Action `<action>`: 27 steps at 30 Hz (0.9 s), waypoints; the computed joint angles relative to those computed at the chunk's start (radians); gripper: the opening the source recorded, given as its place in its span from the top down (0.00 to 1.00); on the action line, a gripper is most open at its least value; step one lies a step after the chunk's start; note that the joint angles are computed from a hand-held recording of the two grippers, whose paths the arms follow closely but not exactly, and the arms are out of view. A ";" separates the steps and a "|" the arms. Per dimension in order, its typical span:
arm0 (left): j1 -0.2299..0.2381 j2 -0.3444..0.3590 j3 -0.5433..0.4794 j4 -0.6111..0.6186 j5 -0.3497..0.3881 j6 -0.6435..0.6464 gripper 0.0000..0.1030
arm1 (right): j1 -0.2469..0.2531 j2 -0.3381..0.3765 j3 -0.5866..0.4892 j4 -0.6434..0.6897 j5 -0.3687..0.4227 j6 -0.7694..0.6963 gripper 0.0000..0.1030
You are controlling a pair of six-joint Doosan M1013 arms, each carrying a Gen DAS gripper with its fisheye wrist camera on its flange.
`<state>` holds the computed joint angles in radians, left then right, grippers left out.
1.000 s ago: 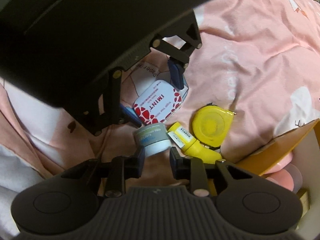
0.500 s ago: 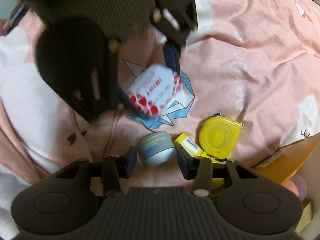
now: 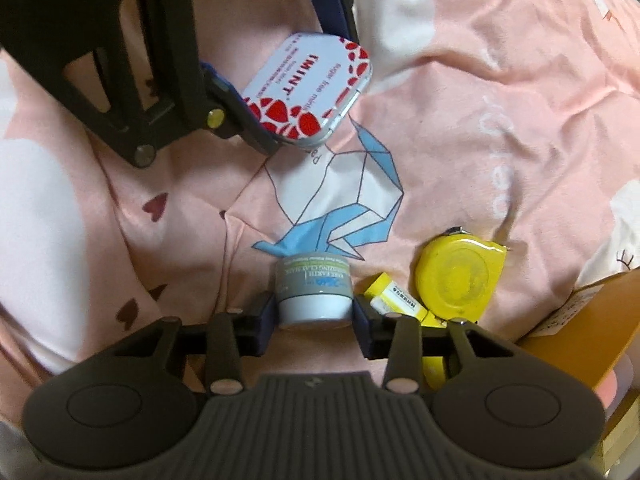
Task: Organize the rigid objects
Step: 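Carry the IMINT tin and grey jar into the box and release both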
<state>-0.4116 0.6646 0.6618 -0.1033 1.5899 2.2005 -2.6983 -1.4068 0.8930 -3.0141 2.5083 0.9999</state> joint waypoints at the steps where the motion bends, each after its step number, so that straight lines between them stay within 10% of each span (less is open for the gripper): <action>1: 0.000 0.005 -0.010 -0.005 0.002 -0.007 0.31 | 0.000 0.001 0.009 0.011 0.002 0.014 0.61; 16: -0.031 0.000 -0.101 -0.058 -0.053 -0.067 0.31 | -0.066 0.124 -0.006 0.091 -0.160 0.191 0.61; 27: -0.066 0.075 -0.276 -0.087 -0.020 -0.052 0.31 | -0.143 0.132 0.067 -0.098 -0.116 0.238 0.61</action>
<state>-0.4771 0.7392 0.3863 -0.1903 1.5698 2.1481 -2.8418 -1.2752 0.9598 -3.1123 2.3921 1.2376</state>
